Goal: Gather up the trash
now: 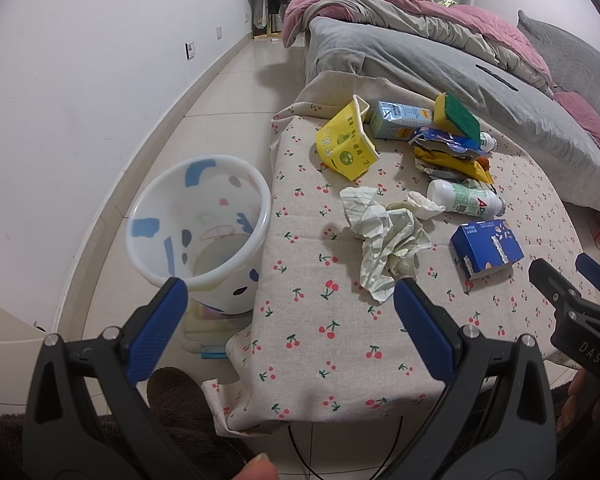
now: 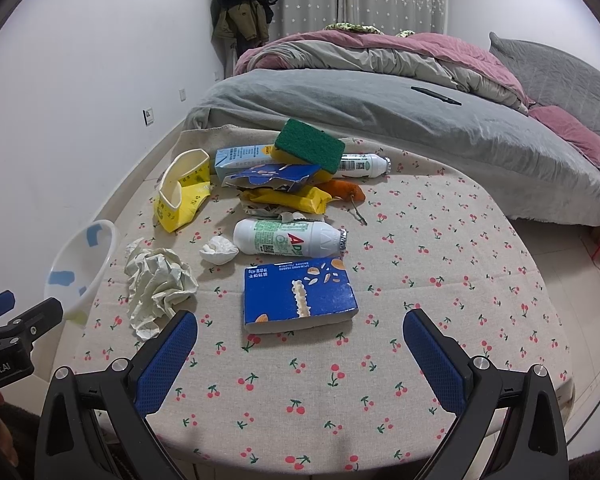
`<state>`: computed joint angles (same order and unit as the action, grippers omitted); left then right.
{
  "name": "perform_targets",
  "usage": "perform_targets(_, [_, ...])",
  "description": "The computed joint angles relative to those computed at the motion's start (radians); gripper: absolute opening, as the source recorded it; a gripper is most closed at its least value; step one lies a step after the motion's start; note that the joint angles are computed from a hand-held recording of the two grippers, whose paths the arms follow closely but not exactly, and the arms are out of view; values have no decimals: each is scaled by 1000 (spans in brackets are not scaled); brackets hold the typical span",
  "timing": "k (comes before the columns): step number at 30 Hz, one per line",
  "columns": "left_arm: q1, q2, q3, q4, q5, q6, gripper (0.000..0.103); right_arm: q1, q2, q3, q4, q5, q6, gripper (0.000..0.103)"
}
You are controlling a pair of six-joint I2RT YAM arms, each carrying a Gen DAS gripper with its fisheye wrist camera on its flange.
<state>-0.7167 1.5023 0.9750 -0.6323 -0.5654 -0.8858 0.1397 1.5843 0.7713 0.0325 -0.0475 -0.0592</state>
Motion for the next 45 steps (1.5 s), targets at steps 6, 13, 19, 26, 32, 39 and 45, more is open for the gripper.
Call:
perform_targets(6, [1, 0, 0, 1, 1, 1, 102, -1, 1, 0, 2, 0, -1, 103])
perform_targets(13, [2, 3, 12, -10, 4, 8, 102, -3, 5, 6, -6, -5, 2, 103])
perform_targets(19, [7, 3, 13, -7, 8, 14, 102, -11, 7, 9, -9, -11, 6, 103])
perform_targets(26, [16, 6, 19, -1, 21, 29, 102, -14, 4, 9, -12, -13, 4, 103])
perform_targets(32, [47, 11, 46, -9, 77, 89, 102, -33, 6, 68, -82, -34, -17, 103])
perform_targets(39, [98, 63, 113, -32, 129, 148, 102, -71, 91, 314, -353, -93, -115, 103])
perform_targets(45, [174, 93, 115, 52, 274, 212, 102, -107, 206, 494, -498, -147, -153, 103])
